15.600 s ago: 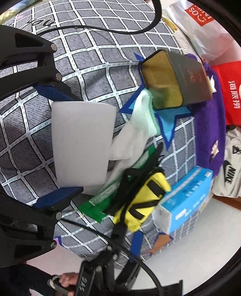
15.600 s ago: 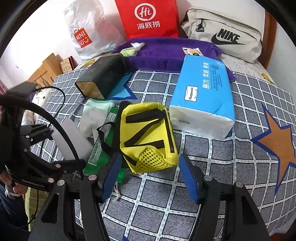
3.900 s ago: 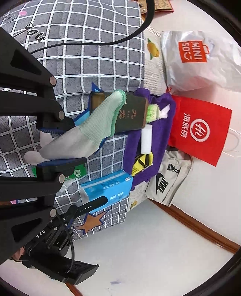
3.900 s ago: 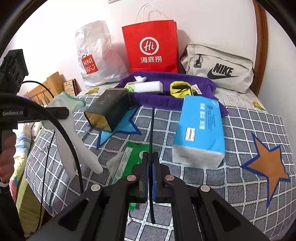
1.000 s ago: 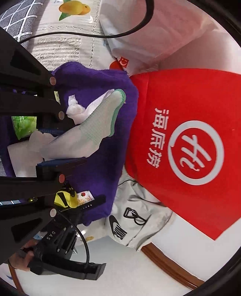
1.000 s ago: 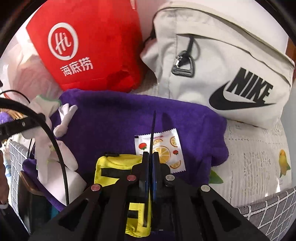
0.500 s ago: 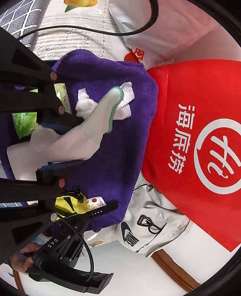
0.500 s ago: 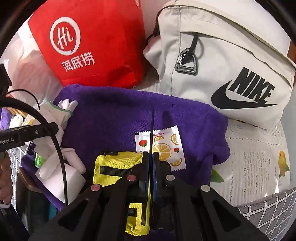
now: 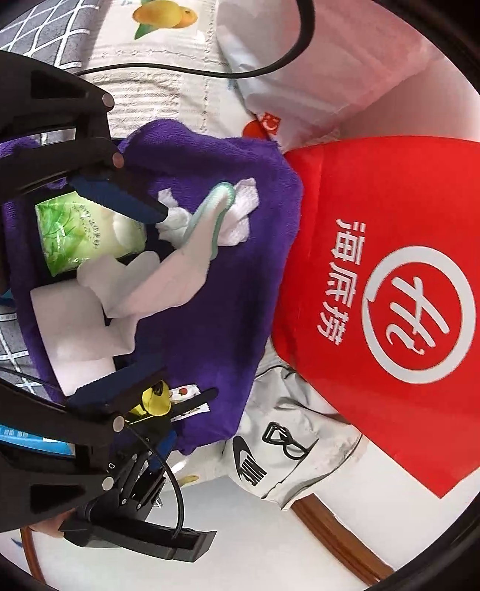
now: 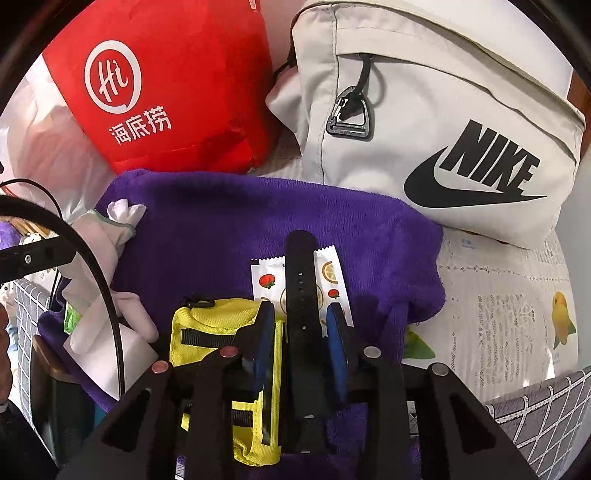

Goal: Organize soft objects
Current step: 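Open the left tool to release the sock on the towel, then move both tools back to the bed and grasp the green packet with the right tool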

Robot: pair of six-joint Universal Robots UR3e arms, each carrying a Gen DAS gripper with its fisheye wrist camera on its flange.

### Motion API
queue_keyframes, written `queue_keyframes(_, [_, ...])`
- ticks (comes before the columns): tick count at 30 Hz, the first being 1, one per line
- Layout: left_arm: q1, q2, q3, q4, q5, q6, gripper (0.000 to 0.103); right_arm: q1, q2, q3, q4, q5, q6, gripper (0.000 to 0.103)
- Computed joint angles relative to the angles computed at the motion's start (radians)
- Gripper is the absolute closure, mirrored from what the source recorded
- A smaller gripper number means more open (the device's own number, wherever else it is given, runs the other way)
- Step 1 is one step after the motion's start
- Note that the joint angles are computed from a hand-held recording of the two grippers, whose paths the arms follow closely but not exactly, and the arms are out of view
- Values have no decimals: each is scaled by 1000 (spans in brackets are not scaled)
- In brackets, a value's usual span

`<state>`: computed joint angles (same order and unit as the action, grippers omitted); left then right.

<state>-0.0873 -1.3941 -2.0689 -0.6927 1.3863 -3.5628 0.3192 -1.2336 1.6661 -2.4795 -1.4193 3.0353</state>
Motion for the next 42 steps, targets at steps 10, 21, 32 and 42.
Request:
queue_keyframes(10, [-37, 87, 45, -105, 66, -16, 28, 52, -82, 22, 14, -7, -7, 70])
queue_keyframes(21, [-136, 319, 31, -322, 130, -86, 28, 129, -453, 250, 77, -52, 22, 62])
queue_keyframes(32, [-642, 436, 23, -521, 490, -511, 28, 415, -886, 554, 157, -129, 213, 50])
queue_keyframes(42, [-1086, 353, -23, -520, 672, -1000, 28, 747, -856, 763, 9, -319, 506, 46])
